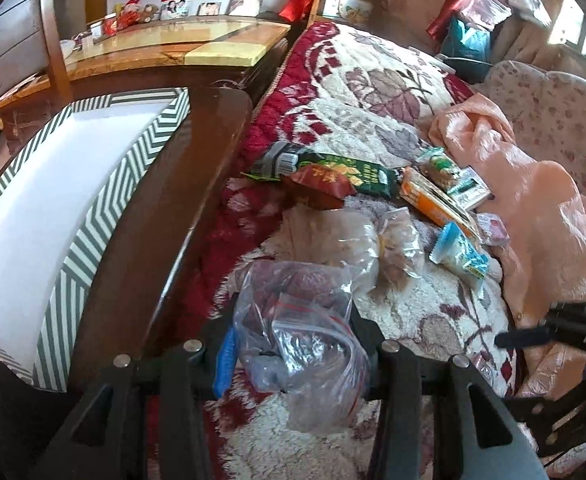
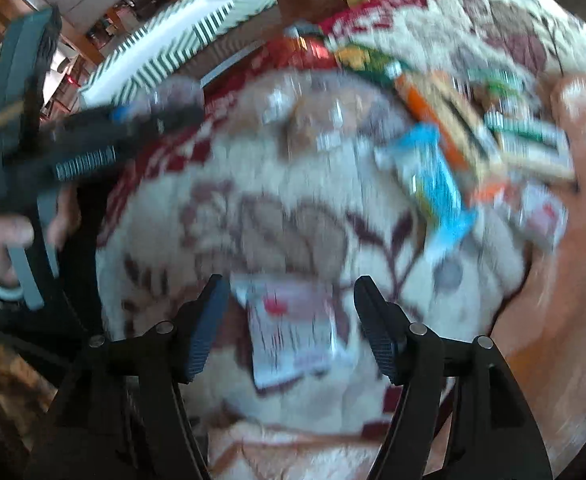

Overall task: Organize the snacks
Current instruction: 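Drop the pink packet in the white tray while the left tool drops the zip bag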

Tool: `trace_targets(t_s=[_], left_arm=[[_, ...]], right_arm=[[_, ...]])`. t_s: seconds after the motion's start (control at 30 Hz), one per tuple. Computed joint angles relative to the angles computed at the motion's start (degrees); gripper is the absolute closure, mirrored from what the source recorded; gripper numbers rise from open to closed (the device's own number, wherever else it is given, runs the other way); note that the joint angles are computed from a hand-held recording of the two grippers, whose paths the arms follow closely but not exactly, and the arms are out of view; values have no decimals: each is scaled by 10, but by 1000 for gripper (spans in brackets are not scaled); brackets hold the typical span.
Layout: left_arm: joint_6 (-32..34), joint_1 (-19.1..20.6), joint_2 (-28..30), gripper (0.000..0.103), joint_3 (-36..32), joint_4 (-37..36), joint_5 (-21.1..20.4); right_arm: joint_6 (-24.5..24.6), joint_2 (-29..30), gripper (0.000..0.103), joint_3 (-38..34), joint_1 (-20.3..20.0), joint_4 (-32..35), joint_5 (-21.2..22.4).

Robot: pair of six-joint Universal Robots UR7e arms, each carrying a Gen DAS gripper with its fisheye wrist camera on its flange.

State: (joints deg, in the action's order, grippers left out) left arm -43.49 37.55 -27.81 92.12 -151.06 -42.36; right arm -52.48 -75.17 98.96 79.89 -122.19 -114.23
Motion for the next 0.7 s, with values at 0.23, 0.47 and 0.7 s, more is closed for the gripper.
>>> trace_targets(t_s=[0.23, 0.47, 0.7], left_arm=[[0, -4, 3, 54, -7, 18, 5], [-7, -9, -9, 55, -5, 32, 38], [-37, 4, -44, 56, 5, 71, 86]], right_arm=[[-35, -8, 52, 51, -23, -63, -14], [-65, -1, 52, 38, 6, -92, 16], [-31, 47, 52, -10, 51, -101, 66]])
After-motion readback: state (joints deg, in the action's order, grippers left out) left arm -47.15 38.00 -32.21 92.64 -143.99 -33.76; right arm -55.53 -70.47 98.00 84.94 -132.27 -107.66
